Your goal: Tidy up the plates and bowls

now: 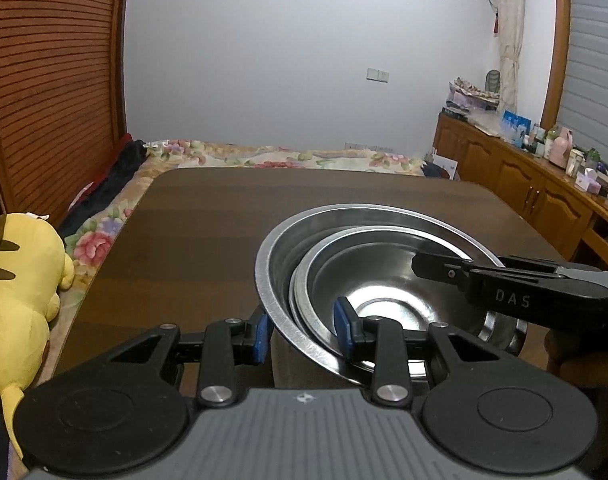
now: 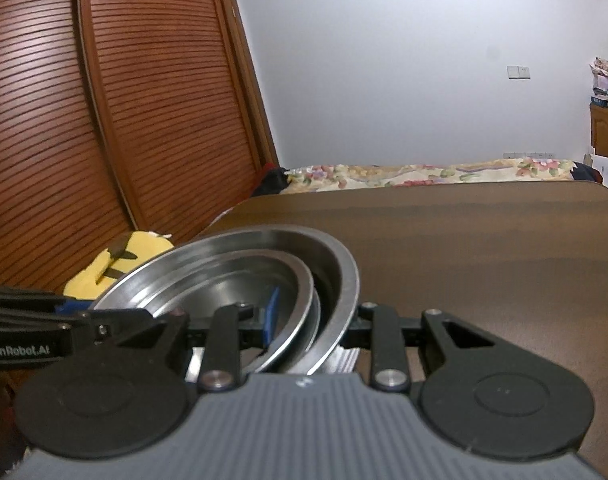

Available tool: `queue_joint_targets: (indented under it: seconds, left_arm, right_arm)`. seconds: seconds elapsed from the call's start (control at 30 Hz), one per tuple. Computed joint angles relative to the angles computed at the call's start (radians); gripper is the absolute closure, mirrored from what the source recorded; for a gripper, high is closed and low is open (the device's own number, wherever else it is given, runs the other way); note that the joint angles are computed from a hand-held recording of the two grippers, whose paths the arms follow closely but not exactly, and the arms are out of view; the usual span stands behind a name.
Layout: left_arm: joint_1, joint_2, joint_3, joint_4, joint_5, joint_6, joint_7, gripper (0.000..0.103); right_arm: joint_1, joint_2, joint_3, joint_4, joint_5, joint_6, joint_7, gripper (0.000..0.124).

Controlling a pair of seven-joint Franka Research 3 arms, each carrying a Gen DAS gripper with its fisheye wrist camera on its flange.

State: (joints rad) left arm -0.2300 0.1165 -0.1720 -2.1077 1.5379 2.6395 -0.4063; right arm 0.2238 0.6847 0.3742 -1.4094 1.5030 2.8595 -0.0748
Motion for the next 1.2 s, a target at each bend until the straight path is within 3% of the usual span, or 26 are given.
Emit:
queue_joint_targets:
  seconds: [0.2,0.47,0.73,0.77,0.83,0.87,1.0,1.2]
  left_arm:
    - [0.006,0.015,0.007,0.005,0.006,0.023,-0.010,0.068]
    - [-0.004,0.023,0.007,0.011,0.014,-0.006,-0.008,0.068]
    - [-0.008,0.022,0.006,0.007,0.015,-0.011,-0.015,0.067]
    - [-0.010,0.021,0.005,0.005,0.013,-0.016,-0.015,0.067]
    - [-0.014,0.022,0.002,0.007,0.005,-0.032,-0.004,0.067]
    - [-0.014,0.023,0.002,0.008,0.006,-0.033,-0.005,0.067]
    - [-0.019,0.023,0.000,0.011,-0.005,-0.047,0.001,0.066]
    - [-0.037,-0.007,-0.012,-0.001,-0.031,-0.123,0.036,0.042]
  right_arm:
    - [0.003,0.004,0.003,-0.003,-0.011,0.021,0.000,0.093]
    - [0.006,0.011,0.009,-0.001,-0.005,0.030,-0.037,0.093]
    - [0.021,0.016,0.001,0.002,-0.093,0.056,0.012,0.091]
    - [0.019,0.014,0.003,-0.003,-0.107,0.057,0.013,0.090]
    - [0.017,0.013,0.014,-0.007,-0.116,0.090,-0.004,0.064]
    - [0.004,0.015,0.038,-0.004,-0.083,0.115,-0.055,0.059]
    - [-0.009,0.007,0.046,-0.003,-0.056,0.105,-0.087,0.057]
    - [-0.015,-0.031,0.037,-0.018,0.055,0.100,-0.188,0.055]
